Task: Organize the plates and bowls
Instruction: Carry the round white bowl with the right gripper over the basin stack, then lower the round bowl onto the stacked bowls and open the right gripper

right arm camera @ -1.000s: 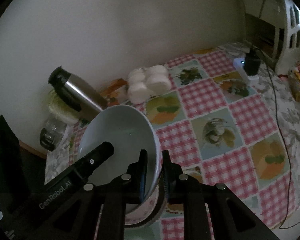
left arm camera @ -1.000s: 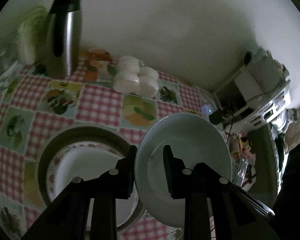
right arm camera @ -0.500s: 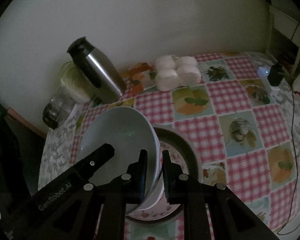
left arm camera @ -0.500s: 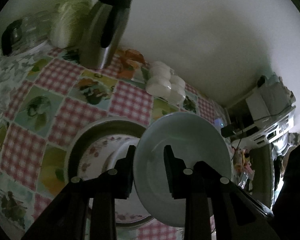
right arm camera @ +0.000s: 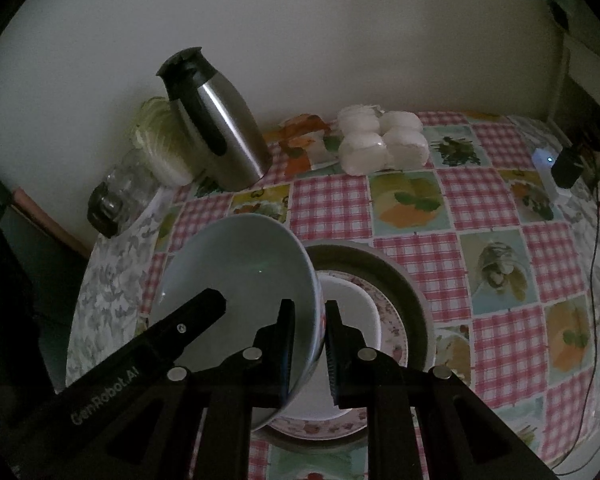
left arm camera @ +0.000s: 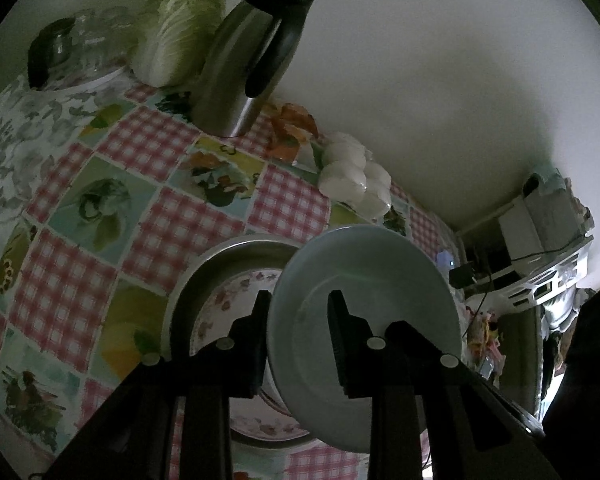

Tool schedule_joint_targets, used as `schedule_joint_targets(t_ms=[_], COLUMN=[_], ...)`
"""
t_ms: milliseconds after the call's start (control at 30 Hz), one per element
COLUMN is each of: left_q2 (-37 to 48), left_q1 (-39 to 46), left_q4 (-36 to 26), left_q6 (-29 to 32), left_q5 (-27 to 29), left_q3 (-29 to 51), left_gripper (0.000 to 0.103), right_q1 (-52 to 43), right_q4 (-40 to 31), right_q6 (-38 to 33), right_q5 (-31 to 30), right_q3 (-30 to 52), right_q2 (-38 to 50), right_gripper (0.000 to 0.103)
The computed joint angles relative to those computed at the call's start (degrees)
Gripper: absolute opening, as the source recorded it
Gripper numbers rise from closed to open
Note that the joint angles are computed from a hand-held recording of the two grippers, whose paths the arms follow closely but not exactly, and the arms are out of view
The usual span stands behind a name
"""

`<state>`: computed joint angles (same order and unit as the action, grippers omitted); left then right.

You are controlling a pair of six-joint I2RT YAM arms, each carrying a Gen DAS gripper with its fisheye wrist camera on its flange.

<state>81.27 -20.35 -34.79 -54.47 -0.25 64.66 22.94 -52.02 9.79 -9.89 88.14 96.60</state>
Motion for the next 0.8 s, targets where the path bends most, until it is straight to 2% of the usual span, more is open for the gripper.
schedule_joint_targets(t_ms=[267,467,533,633,800], left_q2=[1.5,3.7,3.8,3.4,3.1], left_q1=[0.6,-0.1,0.1,0.3,0.3], left_q4=[1.2,0.0,-0.1,0.4,0.5], left_q6=[0.3,0.8,0.8,1.0,0.6], left_q5=[2.5,2.4,2.3,2.5,1.9], left_q3=[-0.5,0.7,0.5,0.1,0.0], left_gripper=[0.028,0.028,0.028,0.028,0.028], right_q1=[-0.3,-1.9,-2.1,-3.3,-3.6], right_q4=[0.0,-1.5,-1.7,-1.0,-1.1], right_q6=[-0.1,-1.0,-0.9,-1.4,-1.6], right_q5=[0.9,0.5,2.4,-0.3,-1.1], right_q3=[0.0,0.4,0.4,0.0,0.1], right_q2=[2.0,4.7,5.5,5.5,5.5], right_gripper=[0.018,0.018,0.019,0.019,0.019])
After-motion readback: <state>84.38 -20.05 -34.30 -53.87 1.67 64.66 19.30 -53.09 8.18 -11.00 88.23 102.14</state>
